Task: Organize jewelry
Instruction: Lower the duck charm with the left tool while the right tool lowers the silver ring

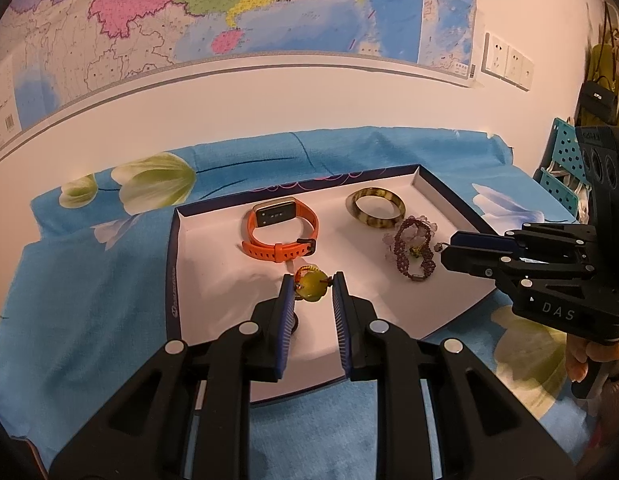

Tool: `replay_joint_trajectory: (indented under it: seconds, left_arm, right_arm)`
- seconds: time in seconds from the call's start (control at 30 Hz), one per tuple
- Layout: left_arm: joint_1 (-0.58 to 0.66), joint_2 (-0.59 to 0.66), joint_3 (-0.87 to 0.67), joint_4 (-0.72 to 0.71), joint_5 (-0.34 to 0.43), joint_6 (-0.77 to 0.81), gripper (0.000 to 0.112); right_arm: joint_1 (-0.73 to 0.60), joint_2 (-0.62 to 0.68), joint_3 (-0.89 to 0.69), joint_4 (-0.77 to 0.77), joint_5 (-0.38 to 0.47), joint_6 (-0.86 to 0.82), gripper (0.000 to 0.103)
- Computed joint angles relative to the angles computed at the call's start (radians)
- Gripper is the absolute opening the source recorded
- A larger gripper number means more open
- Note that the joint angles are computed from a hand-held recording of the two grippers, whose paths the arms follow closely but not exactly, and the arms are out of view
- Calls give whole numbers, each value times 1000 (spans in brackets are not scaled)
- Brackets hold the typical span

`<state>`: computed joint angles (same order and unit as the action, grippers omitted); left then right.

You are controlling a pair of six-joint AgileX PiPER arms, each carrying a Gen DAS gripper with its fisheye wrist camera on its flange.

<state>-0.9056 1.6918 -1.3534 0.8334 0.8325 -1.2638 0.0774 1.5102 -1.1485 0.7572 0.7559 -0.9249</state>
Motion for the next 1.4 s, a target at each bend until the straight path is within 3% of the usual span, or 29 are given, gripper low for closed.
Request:
replay_joint_trajectory:
  seconds: [1.4]
  left_arm:
    - [25,28,-24,-35,3,27,20]
  right_arm:
    - [27,27,-25,-48,-22,56,16]
